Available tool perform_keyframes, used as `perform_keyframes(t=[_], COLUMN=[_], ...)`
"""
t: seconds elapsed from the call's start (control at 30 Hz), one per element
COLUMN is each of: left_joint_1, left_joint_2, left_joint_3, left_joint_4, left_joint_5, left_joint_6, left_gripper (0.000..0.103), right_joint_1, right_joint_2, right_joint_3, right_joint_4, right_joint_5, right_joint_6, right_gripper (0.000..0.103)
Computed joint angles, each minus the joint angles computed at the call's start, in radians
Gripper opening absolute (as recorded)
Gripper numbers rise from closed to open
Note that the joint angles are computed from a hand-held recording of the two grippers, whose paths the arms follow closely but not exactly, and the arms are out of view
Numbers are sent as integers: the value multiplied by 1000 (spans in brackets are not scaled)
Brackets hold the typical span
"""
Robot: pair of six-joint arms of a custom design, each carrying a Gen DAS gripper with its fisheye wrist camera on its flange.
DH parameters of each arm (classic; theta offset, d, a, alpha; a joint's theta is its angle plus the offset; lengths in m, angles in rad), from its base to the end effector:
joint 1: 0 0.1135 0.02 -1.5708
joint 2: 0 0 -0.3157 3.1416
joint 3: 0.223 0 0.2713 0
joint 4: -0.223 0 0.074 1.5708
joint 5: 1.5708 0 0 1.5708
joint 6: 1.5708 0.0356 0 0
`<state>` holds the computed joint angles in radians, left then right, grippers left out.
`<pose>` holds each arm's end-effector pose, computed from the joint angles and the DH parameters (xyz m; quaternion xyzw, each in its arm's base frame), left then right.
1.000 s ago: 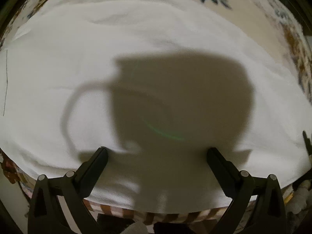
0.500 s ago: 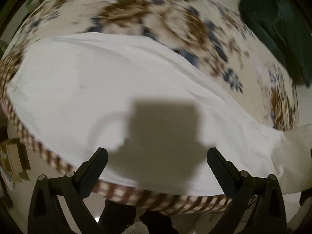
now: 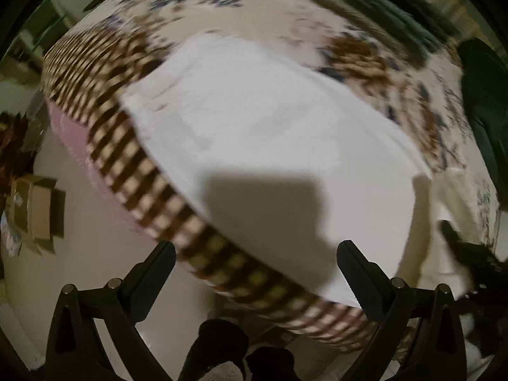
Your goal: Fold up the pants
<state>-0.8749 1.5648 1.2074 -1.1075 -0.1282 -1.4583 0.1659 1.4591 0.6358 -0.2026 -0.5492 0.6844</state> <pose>0.1949 -0.2262 0.2841 -0.2898 0.9535 -0.0234 0.0796 0.2561 0.0617 0.1847 0.1671 0.9148 0.3447 0.1282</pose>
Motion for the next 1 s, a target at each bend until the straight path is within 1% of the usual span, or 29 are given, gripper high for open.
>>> perform_keyframes(t=[0.03, 0.07, 0.1, 0.13, 0.17, 0.2, 0.23, 0.27, 0.3, 0.33, 0.4, 0.43, 0.5, 0.53, 0.63, 0.67, 0.7, 0.73, 0.77, 0.8, 0.83, 0.87, 0.9, 0.97, 1.0], left_joint_1=[10, 20, 28, 32, 41, 52, 62, 65, 74, 79, 94, 98, 97, 93, 75, 66, 61, 55, 44, 40, 40, 41, 44, 55, 63], left_joint_2=[-24, -43, -50, -51, -54, -53, -45, -41, -27, -10, 50, 76, 158, 210, 346, 412, 453, 488, 522, 515, 509, 501, 485, 450, 436], left_joint_3=[-29, -53, -63, -64, -66, -63, -53, -42, -27, -11, 32, 49, 102, 138, 241, 295, 331, 367, 406, 397, 393, 392, 379, 345, 334], left_joint_4=[3, 8, 8, 3, 11, 25, 38, 39, 63, 76, 138, 154, 201, 214, 193, 161, 133, 102, 65, 87, 95, 91, 98, 127, 129], left_joint_5=[3, 3, 2, 1, 1, 2, 4, 5, 11, 14, 49, 58, 102, 119, 120, 114, 111, 99, 64, 55, 56, 49, 47, 55, 53], left_joint_6=[0, 9, 21, 30, 47, 68, 91, 103, 126, 141, 195, 209, 249, 275, 333, 362, 382, 404, 434, 450, 457, 458, 462, 451, 443], left_gripper=[103, 103, 103, 103, 103, 103, 103, 103, 103, 103, 103, 103, 103, 103, 103, 102, 93, 76, 64, 25, 20, 18, 14, 12, 5], right_joint_1=[54, 98, 146, 161, 157, 131, 94, 57, 16, -47, -136, -193, -279, -319, -419, -451, -477, -488, -496, -503, -507, -507, -495, -477, -462], right_joint_2=[44, 84, 122, 139, 144, 137, 133, 123, 105, 70, 24, 10, 13, 38, 79, 95, 113, 139, 157, 164, 180, 182, 180, 182, 175], right_joint_3=[-4, 9, 34, 53, 62, 68, 77, 81, 82, 89, 121, 141, 167, 189, 196, 192, 190, 197, 197, 190, 182, 176, 168, 150, 140], right_joint_4=[29, 28, -1, -24, -36, -50, -72, -97, -129, -197, -335, -423, -527, -554, -588, -589, -589, -576, -571, -566, -550, -547, -539, -524, -517], right_joint_5=[30, 59, 88, 89, 56, -30, -112, -180, -246, -292, -244, -196, -72, -27, 87, 115, 142, 173, 201, 215, 221, 227, 239, 272, 284], right_joint_6=[15, 18, 10, -7, -25, -46, -67, -87, -113, -165, -265, -345, -465, -512, -592, -614, -631, -634, -644, -654, -663, -669, -668, -682, -685], right_gripper=[5, 9, 13, 25, 33, 51, 58, 58, 60, 63, 67, 68, 68, 68, 68, 68, 68, 68, 68, 68, 68, 68, 68, 68, 68])
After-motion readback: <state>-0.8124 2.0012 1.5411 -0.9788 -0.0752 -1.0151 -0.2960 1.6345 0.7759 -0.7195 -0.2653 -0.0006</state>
